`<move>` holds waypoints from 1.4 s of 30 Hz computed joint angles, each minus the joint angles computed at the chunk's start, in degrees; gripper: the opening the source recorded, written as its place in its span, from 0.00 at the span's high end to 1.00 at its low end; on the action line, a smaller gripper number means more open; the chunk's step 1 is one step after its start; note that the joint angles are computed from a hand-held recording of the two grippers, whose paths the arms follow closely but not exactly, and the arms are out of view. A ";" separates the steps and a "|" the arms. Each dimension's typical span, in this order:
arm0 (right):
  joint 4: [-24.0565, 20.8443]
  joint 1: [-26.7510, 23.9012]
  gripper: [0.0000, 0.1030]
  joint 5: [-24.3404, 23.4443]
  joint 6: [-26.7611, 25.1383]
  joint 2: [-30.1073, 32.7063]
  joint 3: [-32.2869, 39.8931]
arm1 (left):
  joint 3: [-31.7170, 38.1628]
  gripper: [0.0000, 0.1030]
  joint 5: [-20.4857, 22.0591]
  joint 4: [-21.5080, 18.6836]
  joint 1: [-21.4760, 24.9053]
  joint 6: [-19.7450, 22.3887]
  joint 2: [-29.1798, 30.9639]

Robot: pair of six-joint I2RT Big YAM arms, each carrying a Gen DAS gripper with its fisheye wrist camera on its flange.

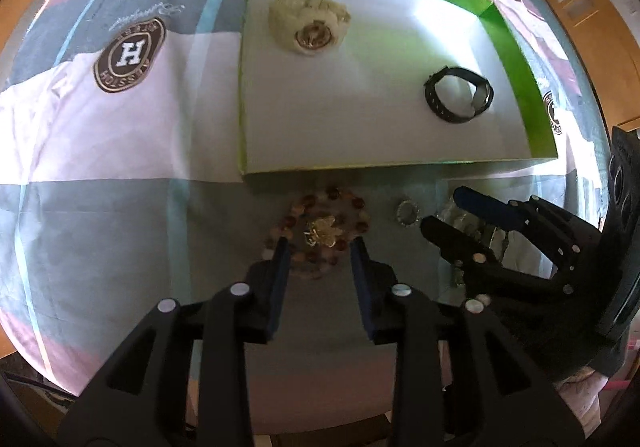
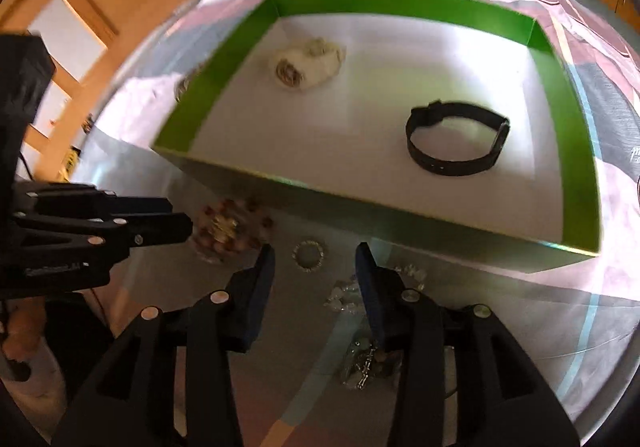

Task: Organize jewelry
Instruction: 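Reach the left tool to the gold brooch while the right tool reaches the silver ring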

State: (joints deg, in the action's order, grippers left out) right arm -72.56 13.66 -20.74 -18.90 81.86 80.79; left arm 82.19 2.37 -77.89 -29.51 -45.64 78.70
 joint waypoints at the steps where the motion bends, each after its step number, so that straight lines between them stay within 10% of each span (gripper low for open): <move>1: 0.96 0.60 0.58 1.69 0.10 -0.23 -0.66 | -0.02 0.64 0.03 0.10 -0.07 -0.23 0.20; 11: 6.74 3.99 0.58 9.41 1.84 1.06 -3.27 | -0.48 0.63 1.80 1.06 1.06 -0.87 2.01; 17: -0.30 2.56 0.88 9.50 0.50 3.26 0.33 | -0.25 0.61 1.65 2.37 0.82 -1.20 2.50; 29: -3.68 -0.48 0.67 6.23 4.94 6.03 4.62 | 0.35 0.60 1.97 3.08 0.21 -1.33 5.26; 35: -3.77 -0.16 0.66 6.41 5.39 5.98 4.46 | 1.24 0.81 1.54 3.50 -0.33 -1.95 4.73; 42: -3.57 -2.55 0.61 5.74 4.42 5.08 3.36 | 2.58 0.83 1.67 4.64 -2.12 -0.35 4.16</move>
State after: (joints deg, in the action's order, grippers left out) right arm -76.13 11.12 -15.00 -14.49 86.94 84.16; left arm 84.77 4.04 -73.25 -31.62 -45.99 82.87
